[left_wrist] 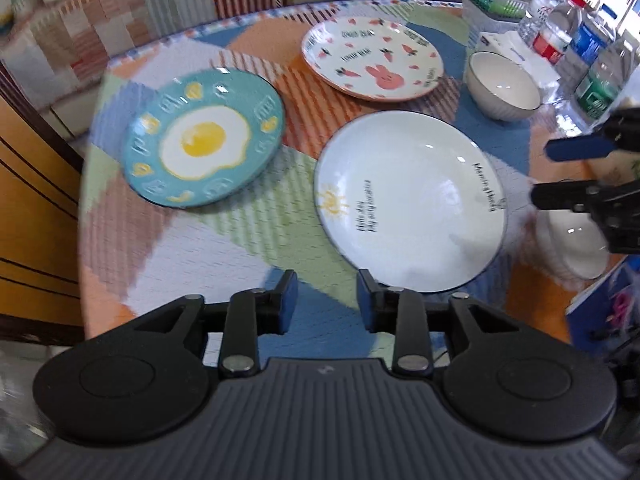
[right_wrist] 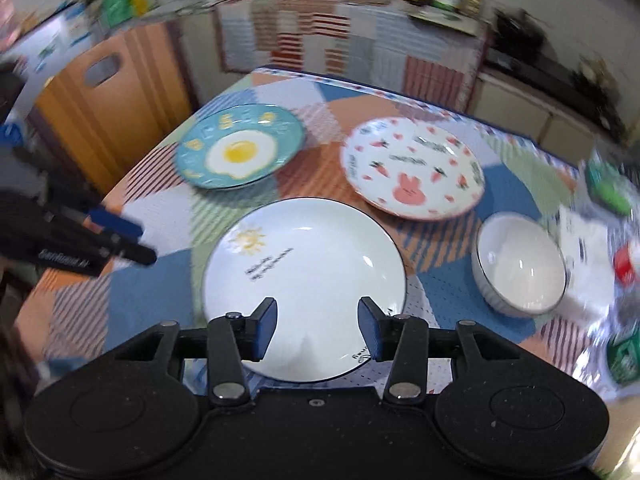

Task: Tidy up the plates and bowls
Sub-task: 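Carry the white sun-print plate onto the teal egg plate, release, then grasp the rim of the teal fried-egg plate with the right gripper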

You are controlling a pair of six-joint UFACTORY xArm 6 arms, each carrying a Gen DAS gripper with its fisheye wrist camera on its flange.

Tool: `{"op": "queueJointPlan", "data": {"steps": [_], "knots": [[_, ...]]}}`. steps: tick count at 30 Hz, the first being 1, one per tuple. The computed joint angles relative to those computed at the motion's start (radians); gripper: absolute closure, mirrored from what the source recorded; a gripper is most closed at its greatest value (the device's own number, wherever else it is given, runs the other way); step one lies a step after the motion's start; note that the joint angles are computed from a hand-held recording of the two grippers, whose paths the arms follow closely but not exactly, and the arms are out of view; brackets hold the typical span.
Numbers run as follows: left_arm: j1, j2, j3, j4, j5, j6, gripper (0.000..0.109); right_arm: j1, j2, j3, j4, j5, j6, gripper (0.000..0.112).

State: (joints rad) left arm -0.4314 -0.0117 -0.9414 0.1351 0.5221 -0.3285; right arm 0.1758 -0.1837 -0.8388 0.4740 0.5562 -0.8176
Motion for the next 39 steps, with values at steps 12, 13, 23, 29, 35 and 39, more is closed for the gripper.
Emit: {"op": "queueJointPlan", "data": {"steps": [12,13,23,29,35,39], "knots": [[0.05,-0.176,0.087,0.078,0.02,-0.023,0.051,0.1,-0.142,-0.003,-0.006,0.087,-0.017,0.046],[0.059,-0.187,0.094,0.101,0.016,-0.04,0.051,0.109,-0.143,-0.006,0.002,0.082,-0.015,0.045],[0.157,-0.203,0.072,0.157,-0.047,-0.119,0.045,0.171,-0.006,-0.152,0.047,0.056,-0.051,0.039],[0.229,-0.124,0.064,0.288,-0.209,-0.207,0.037,0.155,0.154,-0.303,0.178,0.127,-0.142,0.038],[0.27,-0.012,0.03,0.145,-0.287,-0.125,0.023,0.137,0.306,-0.414,0.31,0.139,-0.198,0.038],[0.288,0.088,-0.022,0.228,-0.302,-0.219,0.022,0.144,0.422,-0.476,0.368,0.085,-0.219,0.038]]}}
